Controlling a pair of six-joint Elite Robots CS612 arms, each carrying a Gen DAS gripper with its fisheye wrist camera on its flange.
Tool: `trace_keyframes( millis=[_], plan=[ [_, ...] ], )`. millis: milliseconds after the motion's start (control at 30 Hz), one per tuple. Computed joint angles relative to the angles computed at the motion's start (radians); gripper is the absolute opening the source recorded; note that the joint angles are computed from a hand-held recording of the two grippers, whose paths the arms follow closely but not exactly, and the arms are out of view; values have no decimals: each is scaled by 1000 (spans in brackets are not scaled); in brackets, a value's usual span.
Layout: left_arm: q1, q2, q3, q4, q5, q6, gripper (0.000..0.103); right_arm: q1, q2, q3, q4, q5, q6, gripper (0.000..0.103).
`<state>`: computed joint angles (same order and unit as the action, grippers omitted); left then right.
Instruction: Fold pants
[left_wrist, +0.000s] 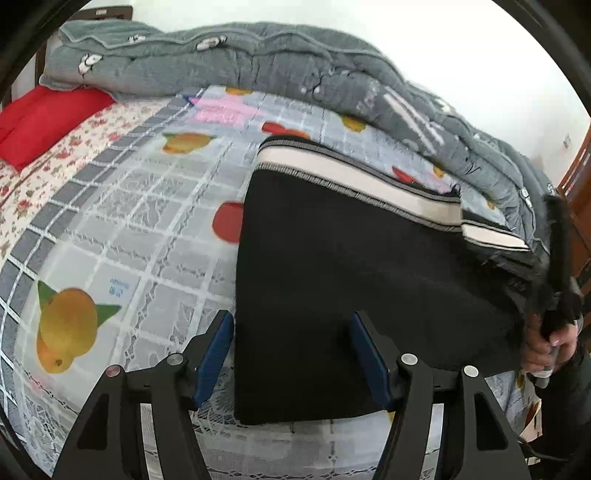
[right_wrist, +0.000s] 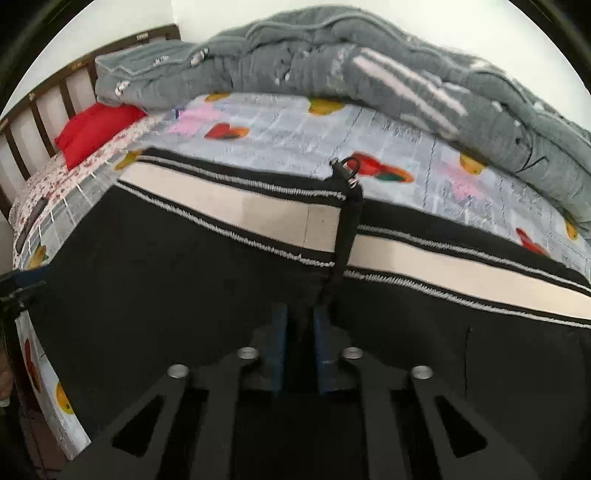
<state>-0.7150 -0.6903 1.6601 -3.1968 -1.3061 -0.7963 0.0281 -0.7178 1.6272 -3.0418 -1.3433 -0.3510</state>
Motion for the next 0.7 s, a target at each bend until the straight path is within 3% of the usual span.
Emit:
trace_keyframes(
  millis=[167, 267, 367, 400, 533, 633, 700],
  plan=[
    [-6, -7, 20, -37, 6, 18, 63, -37, -19, 41, -125, 115, 77, 6],
    [-6, -12, 25, -39, 12, 19, 63, -27, -2, 7, -53, 55, 97, 5],
    [-6, -21, 39, -52, 26, 18, 63, -27, -4, 0, 13, 47, 109, 9],
    [-7, -26, 46, -53, 34, 14, 63, -30, -13, 13, -4, 52, 119, 13],
    [-4, -28, 65, -85, 26, -13, 63, -50, -60, 102, -103, 85, 149, 15],
    [5, -14, 69, -131, -26, -47, 63, -64, -91, 178, -155, 141, 114, 15],
    [12, 4, 64, -177, -71, -62, 63, -59, -92, 206, -162, 129, 91, 17]
  ],
)
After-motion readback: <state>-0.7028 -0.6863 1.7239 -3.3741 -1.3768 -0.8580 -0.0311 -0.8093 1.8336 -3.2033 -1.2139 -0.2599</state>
